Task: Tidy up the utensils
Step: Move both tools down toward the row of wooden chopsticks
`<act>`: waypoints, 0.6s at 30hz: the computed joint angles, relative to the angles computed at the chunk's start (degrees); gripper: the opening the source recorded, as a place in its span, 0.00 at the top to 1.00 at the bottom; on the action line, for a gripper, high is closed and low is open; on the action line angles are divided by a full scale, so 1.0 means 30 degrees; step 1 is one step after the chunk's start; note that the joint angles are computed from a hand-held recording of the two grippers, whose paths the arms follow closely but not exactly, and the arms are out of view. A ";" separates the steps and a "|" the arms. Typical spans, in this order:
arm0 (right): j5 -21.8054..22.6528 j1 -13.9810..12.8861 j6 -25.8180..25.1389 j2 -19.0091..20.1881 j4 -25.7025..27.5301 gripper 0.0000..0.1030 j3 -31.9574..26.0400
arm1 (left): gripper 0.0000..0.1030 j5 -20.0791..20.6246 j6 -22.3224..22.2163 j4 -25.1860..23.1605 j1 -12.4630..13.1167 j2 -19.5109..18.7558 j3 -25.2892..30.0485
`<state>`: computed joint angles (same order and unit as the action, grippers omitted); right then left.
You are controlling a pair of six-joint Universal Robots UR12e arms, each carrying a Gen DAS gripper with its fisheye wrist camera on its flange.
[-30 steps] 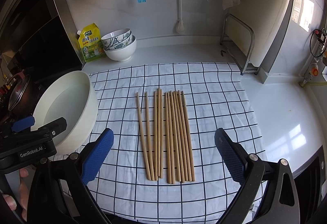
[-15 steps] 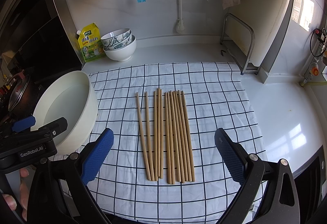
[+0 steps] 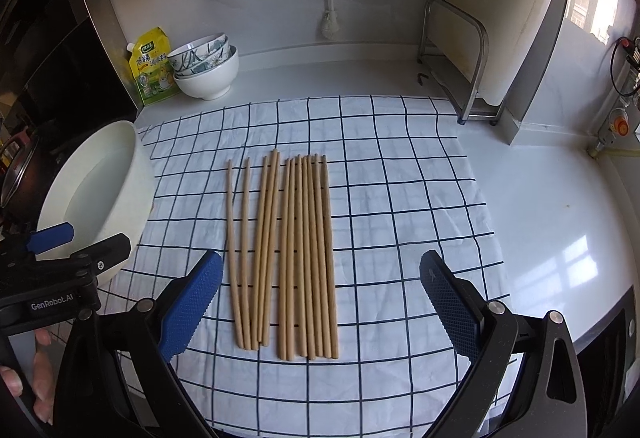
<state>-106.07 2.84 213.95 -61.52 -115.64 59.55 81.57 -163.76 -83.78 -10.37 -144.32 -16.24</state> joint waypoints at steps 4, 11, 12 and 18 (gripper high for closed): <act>0.0208 -0.0375 -0.0425 0.0073 -0.0227 0.08 0.0666 | 0.06 0.0089 -0.0684 -0.0626 -0.0207 -0.0725 0.0717; 0.0499 -0.0913 -0.0909 0.0512 0.0084 0.08 0.1246 | 0.06 0.0607 -0.1547 -0.0467 -0.0515 -0.1192 0.0450; 0.0428 -0.0954 -0.1030 0.0572 0.0170 0.08 0.1288 | 0.06 0.0724 -0.1604 -0.0536 -0.0539 -0.1294 0.0557; 0.0483 -0.1174 -0.1415 0.0847 0.0268 0.08 0.1403 | 0.06 0.1060 -0.2134 -0.0933 -0.0712 -0.2107 0.1563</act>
<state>-104.62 -0.68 209.71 -58.98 -114.84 63.76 84.75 -170.17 -86.58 -12.50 -150.64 -11.55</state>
